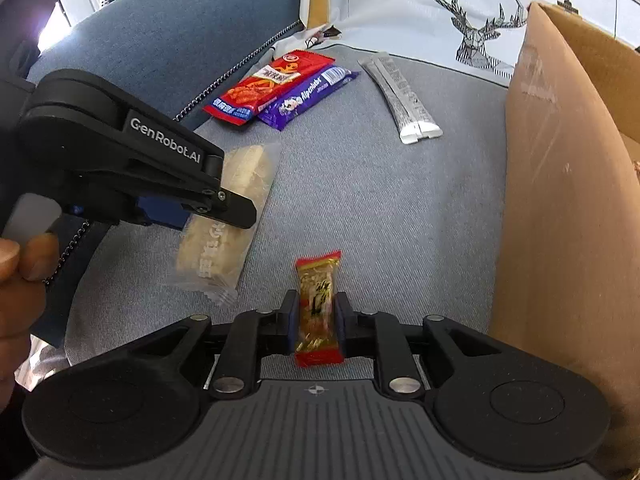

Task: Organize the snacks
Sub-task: 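Grasp the small red-gold candy with the right tool while the left tool grasps the clear rice-cake bag, then carry the candy and rice-cake bag up over the box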

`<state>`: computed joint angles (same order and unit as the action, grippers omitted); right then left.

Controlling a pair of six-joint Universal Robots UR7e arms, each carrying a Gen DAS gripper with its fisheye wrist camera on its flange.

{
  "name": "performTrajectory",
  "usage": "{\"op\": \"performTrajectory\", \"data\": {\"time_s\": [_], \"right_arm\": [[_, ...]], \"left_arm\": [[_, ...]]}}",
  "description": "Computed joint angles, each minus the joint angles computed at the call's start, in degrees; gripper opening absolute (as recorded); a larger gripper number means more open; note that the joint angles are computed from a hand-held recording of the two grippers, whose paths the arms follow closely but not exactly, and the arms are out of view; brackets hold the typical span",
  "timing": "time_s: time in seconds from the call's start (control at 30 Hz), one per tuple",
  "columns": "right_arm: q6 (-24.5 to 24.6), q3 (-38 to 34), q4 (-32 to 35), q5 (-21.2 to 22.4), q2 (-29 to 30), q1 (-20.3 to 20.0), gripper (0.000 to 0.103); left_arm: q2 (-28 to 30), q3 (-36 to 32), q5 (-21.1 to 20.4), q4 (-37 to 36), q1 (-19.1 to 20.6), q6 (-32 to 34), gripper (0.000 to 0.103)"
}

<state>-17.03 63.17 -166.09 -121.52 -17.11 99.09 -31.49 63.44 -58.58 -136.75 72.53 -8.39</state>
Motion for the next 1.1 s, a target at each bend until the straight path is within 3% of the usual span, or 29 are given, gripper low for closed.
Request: {"op": "performTrajectory", "data": {"time_s": [0.33, 0.53, 0.67, 1.1], "right_arm": [[-0.7, -0.3, 0.4, 2.3, -0.1, -0.8, 0.026], [-3.6, -0.8, -0.6, 1.3, 0.7, -0.5, 0.026], [-6.4, -0.7, -1.7, 0.6, 1.0, -0.2, 0.019], [-9.1, 3.6, -12.4, 3.3, -1.9, 1.0, 0.018]], "left_arm": [[1.7, -1.5, 2.8, 1.5, -0.9, -0.2, 0.046], [2.3, -2.0, 3.2, 1.3, -1.1, 0.5, 0.046], [2.6, -2.2, 4.2, 1.5, -1.4, 1.8, 0.042], [-0.6, 2.4, -0.8, -6.3, -2.4, 4.5, 0.041]]}}
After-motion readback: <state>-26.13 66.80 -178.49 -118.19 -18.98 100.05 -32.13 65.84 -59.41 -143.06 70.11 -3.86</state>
